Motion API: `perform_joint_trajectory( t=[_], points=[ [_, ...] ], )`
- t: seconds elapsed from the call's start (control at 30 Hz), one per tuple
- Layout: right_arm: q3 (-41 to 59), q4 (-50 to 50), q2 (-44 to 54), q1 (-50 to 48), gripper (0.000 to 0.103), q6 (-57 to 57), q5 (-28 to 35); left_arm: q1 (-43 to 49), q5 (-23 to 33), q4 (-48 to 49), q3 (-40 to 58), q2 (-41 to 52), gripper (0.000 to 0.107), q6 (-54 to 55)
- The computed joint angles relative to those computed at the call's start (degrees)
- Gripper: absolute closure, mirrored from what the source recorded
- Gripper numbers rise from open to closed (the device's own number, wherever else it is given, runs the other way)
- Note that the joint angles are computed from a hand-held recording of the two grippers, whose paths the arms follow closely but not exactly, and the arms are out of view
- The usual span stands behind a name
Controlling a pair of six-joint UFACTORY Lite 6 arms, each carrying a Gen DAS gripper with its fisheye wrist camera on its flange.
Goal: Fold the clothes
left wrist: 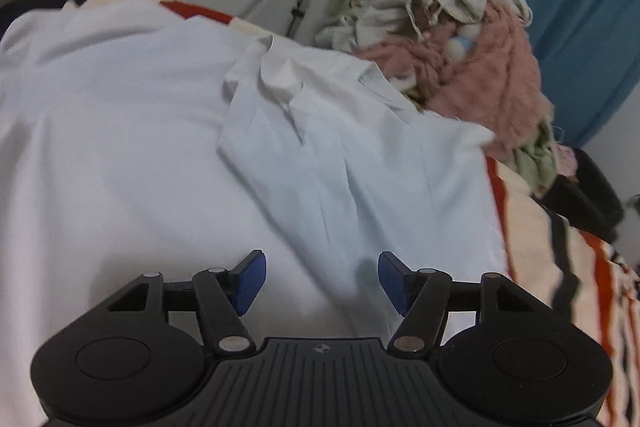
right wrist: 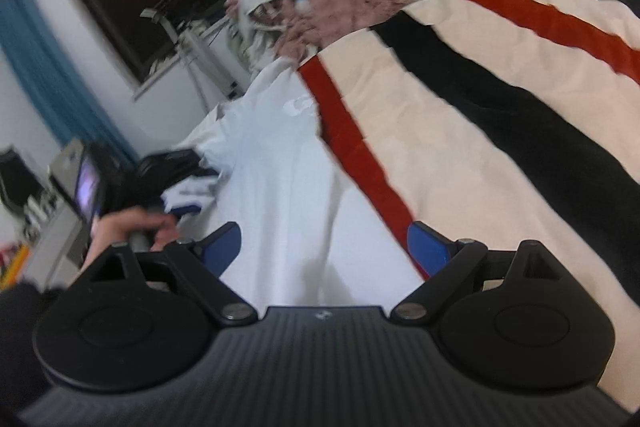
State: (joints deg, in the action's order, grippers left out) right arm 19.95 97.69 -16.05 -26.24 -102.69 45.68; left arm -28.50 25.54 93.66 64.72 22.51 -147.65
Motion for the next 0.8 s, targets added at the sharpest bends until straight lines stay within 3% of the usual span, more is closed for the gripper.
perform_joint_trajectory(
  t=[0.07,0.13,0.2,0.27,0.4,0.5,0.67,0.73,0.8],
  points=[
    [0.14,2.36,0.62,3.31,0.012,-3.48,-1.09,0.12,1.89,-3.72,5.53,4.52,0.055,5.17],
    [0.15,4.7,1.26,6.07,0.012,-7.11,-1.97,1.14,0.64,-7.78,10.35,7.83,0.098,11.85],
    [0.29,6.73,2.07,7.86,0.012,-9.3,-2.94,1.98,0.12,-13.9,15.67,10.85,0.104,20.68],
    [1.02,8.12,3.48,9.04,0.012,-10.15,-3.71,1.7,3.29,-20.32,21.0,12.77,0.104,29.71],
    [2.34,9.86,6.26,9.85,0.012,-10.62,-4.41,-0.55,15.22,-26.3,32.34,18.28,0.104,42.75],
    [2.19,10.41,6.32,9.84,0.012,-11.4,-4.38,-1.66,16.03,-26.27,33.97,20.02,0.101,44.39],
    [1.2,10.74,4.68,10.05,0.012,-11.92,-4.23,-3.23,8.42,-22.2,17.26,9.25,0.079,34.94],
    [0.73,11.0,3.87,9.63,0.012,-12.51,-3.85,-5.58,6.57,-17.97,9.11,2.9,0.056,31.84],
    [0.5,10.52,3.09,8.96,0.012,-12.04,-3.33,-9.16,5.67,-18.12,1.79,-3.86,0.056,31.79]
  ],
)
